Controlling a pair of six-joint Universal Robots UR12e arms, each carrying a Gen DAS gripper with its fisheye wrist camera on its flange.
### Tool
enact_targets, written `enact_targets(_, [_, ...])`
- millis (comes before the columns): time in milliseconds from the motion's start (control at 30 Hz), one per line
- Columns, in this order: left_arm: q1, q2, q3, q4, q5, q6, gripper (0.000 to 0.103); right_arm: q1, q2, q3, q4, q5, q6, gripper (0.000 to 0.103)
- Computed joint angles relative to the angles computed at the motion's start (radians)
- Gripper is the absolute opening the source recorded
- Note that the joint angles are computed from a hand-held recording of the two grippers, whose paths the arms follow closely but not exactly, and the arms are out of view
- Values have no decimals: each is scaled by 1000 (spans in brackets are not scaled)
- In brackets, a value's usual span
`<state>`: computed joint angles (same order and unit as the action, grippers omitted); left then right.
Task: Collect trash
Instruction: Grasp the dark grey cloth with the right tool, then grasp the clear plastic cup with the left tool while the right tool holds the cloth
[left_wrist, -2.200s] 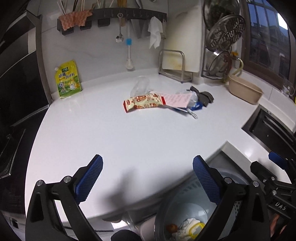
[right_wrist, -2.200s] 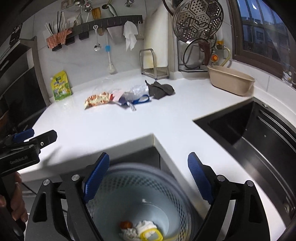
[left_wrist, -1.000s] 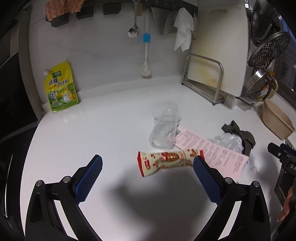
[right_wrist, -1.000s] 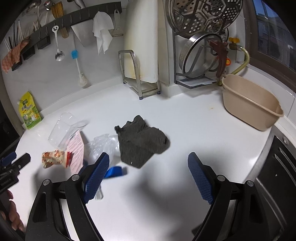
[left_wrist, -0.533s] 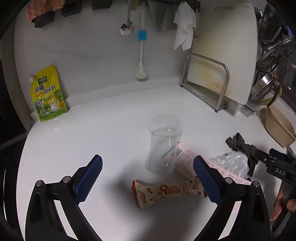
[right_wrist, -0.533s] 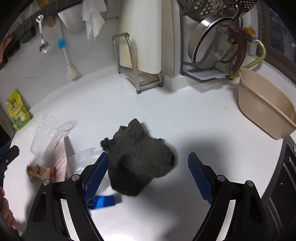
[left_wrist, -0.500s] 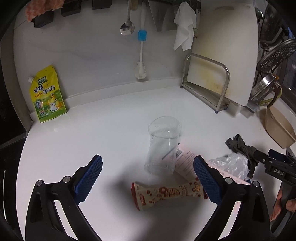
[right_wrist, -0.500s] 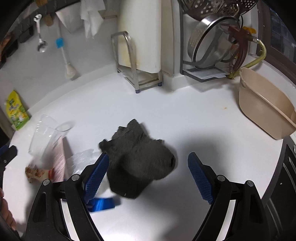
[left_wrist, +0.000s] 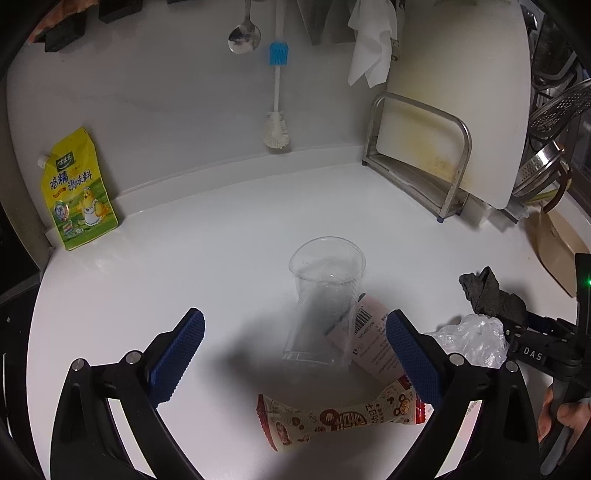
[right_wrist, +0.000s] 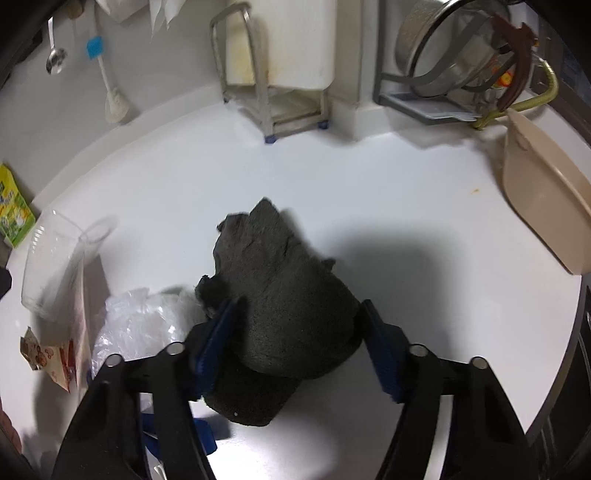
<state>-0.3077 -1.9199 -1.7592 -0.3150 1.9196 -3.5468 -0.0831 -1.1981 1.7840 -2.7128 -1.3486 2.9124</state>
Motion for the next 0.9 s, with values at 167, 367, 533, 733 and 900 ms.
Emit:
enact_targets(167, [7,-5,5,-8,-21,-1,97,-9,-6,11,-19,53,-4,40])
enact_targets(367, [16,-10,16,-36,-47,3,97,-34,-19,38,-92,111,41,33])
enact_targets(533, [17,-27,41,-77,-42,3,97,-51,-32,52,-121,158,57,32])
enact_targets(733, [16,-49,65,-126,-33,1,97,-59,-35,57,-111,197,45,32])
enact_targets(900, [17,-67,84,-150,-29,4,96,-61,-32,56,-106,217,50,32])
